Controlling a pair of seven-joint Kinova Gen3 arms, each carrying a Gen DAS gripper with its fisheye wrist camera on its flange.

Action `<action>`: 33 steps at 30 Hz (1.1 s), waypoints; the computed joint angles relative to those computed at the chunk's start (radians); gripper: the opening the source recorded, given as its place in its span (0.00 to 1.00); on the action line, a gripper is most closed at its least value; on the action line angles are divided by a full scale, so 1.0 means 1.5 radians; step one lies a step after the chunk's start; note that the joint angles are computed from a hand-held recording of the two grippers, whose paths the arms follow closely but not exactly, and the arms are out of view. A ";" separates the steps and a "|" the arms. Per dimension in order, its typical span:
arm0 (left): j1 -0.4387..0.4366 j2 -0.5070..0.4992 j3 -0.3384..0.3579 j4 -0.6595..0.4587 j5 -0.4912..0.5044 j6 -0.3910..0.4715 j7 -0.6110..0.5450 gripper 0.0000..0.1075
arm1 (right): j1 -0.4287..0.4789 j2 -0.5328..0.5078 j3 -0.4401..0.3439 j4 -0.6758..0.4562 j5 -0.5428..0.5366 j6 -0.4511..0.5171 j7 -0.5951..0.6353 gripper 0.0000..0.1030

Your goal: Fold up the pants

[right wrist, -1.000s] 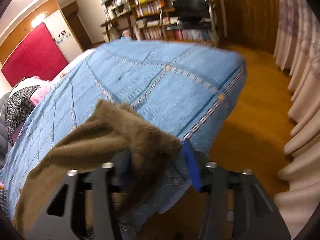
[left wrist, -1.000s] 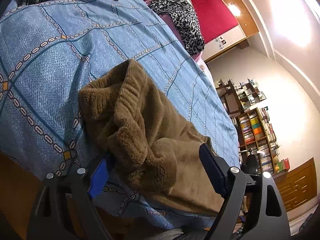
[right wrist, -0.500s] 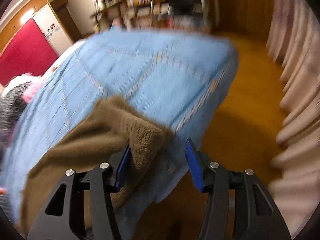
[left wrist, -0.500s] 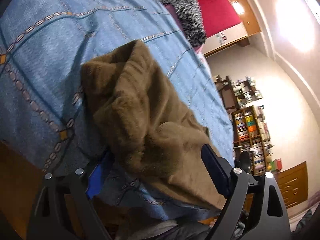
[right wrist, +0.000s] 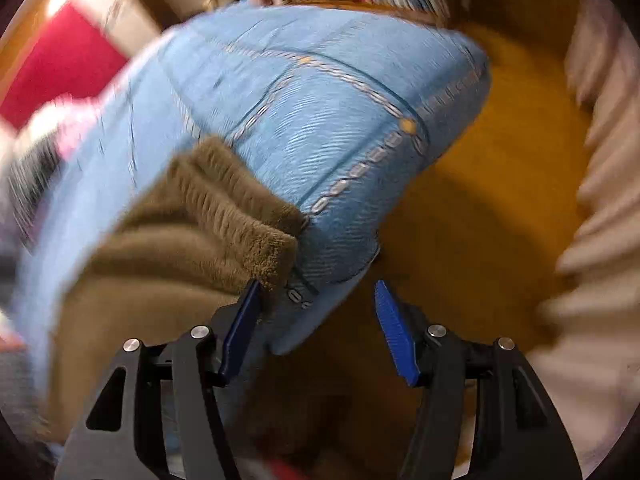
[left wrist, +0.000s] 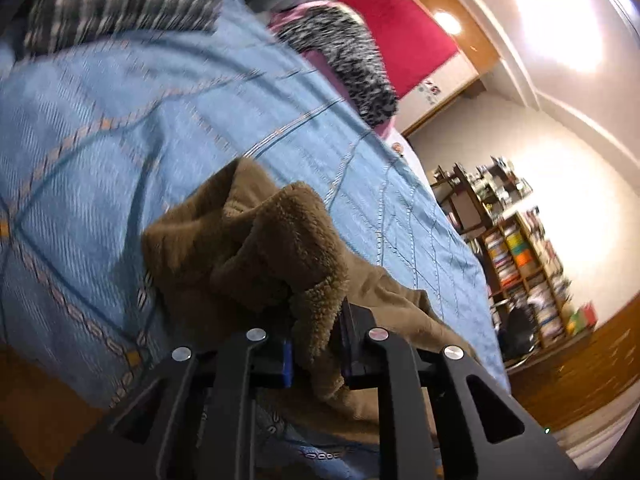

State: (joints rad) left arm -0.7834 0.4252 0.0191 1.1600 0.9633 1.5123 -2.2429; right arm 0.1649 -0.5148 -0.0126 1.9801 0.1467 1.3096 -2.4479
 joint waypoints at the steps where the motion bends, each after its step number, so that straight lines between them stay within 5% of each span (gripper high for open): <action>1: 0.000 0.000 0.001 -0.002 0.001 0.000 -0.004 0.15 | -0.006 0.031 -0.028 -0.011 0.020 0.027 0.018 0.58; 5: -0.004 0.009 -0.005 0.002 -0.006 0.002 0.007 0.16 | -0.025 0.104 -0.079 -0.042 0.078 0.100 -0.018 0.67; 10: -0.011 0.019 -0.003 0.020 -0.010 0.002 0.017 0.43 | 0.004 -0.012 0.061 0.001 -0.010 0.009 -0.076 0.67; 14: -0.002 0.014 0.001 0.007 -0.017 0.004 0.012 0.50 | 0.075 -0.067 0.118 0.029 -0.038 -0.019 -0.097 0.67; 18: 0.005 0.020 0.001 -0.011 -0.027 0.010 0.035 0.56 | 0.121 -0.050 0.063 0.017 0.014 0.018 -0.104 0.67; 26: 0.028 0.013 0.007 -0.033 -0.052 0.006 0.073 0.74 | 0.080 -0.031 -0.019 -0.024 -0.018 -0.126 -0.048 0.67; 33: 0.041 0.016 0.007 -0.044 -0.075 0.001 0.106 0.74 | -0.099 0.126 -0.017 -0.089 -0.071 -0.316 0.027 0.67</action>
State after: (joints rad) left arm -0.7224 0.4499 0.0296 1.0940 0.8510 1.5139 -2.0834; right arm 0.0157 -0.3255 -0.0376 1.8461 0.0403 0.8360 -2.4076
